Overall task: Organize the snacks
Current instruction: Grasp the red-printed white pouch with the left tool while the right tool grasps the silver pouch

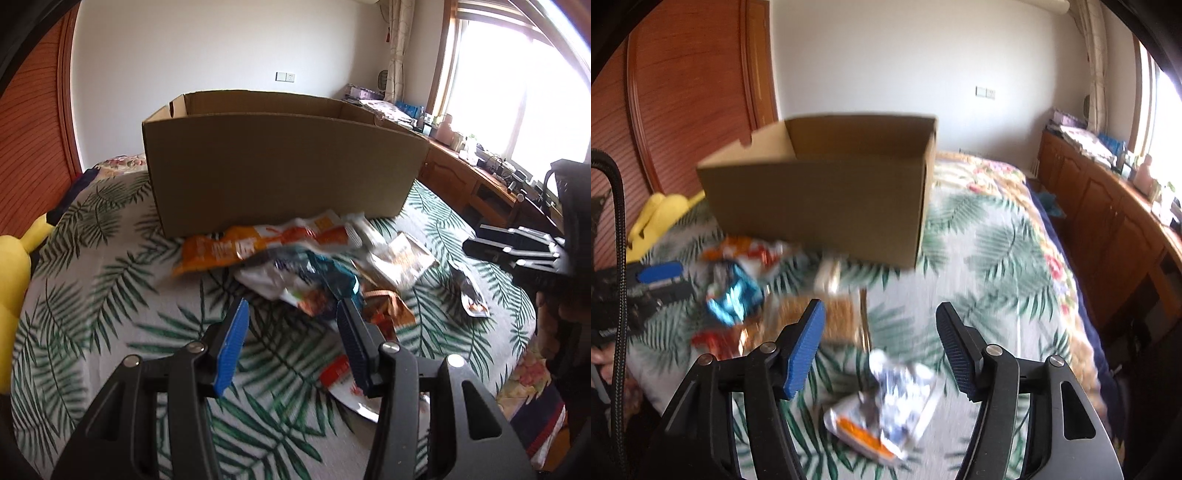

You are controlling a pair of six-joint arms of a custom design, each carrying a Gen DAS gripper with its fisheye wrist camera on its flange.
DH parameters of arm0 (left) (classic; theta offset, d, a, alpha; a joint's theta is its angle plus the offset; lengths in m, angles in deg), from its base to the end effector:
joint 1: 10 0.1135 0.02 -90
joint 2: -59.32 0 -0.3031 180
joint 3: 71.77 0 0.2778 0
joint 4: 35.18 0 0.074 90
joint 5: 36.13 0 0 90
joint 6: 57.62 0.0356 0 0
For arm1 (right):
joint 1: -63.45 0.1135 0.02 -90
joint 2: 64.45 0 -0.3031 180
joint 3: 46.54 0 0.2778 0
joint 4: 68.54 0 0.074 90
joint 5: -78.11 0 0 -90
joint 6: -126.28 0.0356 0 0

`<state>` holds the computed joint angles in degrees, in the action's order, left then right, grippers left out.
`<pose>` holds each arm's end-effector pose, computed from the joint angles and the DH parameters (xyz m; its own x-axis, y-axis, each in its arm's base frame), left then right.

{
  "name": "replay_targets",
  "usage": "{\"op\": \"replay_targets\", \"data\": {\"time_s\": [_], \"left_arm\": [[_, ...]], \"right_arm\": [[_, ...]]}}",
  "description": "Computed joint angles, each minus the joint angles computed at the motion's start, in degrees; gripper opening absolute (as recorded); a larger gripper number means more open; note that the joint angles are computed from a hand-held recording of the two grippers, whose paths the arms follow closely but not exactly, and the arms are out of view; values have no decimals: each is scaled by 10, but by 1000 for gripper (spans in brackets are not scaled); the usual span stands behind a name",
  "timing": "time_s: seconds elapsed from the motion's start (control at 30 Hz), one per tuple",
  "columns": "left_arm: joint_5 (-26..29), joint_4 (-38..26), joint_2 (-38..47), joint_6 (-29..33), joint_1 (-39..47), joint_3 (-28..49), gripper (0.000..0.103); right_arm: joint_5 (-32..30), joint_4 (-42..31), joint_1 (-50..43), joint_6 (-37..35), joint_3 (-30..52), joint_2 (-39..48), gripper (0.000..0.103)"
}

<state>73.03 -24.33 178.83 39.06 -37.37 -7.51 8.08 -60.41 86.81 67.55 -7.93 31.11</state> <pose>0.3539 -0.1964 0.0737 -0.5424 0.4045 -0.7363 0.7104 0.6887 -0.1450 0.2542 0.0965 0.1014 -0.6769 0.2391 -0.6962 0.2166 0.9686 0.1221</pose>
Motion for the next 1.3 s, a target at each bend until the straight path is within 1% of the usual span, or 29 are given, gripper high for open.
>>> {"op": "replay_targets", "data": {"time_s": [0.13,0.27,0.43,0.53,0.57,0.6,0.63,0.7,0.8,0.83,0.97,1.03,1.3], "left_arm": [[-7,19,-4,-12,-6,-24,50],[-17,35,-2,-20,-15,-37,51],[-40,42,0,-26,-29,-45,51],[-47,46,-7,-33,-37,-54,51],[-47,47,-9,-35,-37,-57,52],[-50,49,-12,-37,-41,-61,53],[-53,50,-14,-39,-43,-63,55],[-60,47,-18,-43,-49,-65,57],[-73,41,-24,-50,-62,-65,58],[-77,36,-25,-54,-67,-64,59],[-86,17,-22,-67,-86,-52,60],[-95,14,-18,-68,-98,-50,61],[-156,7,-1,-66,-129,-39,64]], "right_arm": [[-1,30,7,20,-16,32,64],[16,41,18,27,-28,54,64],[14,59,13,39,-49,64,65],[2,63,7,49,-50,77,65],[-2,72,7,51,-52,84,65],[-11,97,5,56,-61,90,66],[-8,109,8,63,-65,93,67],[6,124,16,76,-70,100,67],[30,123,35,79,-67,108,67],[34,130,41,77,-68,112,69],[50,165,50,78,-78,125,69],[57,163,58,86,-80,124,69],[55,166,53,81,-80,126,70]]}}
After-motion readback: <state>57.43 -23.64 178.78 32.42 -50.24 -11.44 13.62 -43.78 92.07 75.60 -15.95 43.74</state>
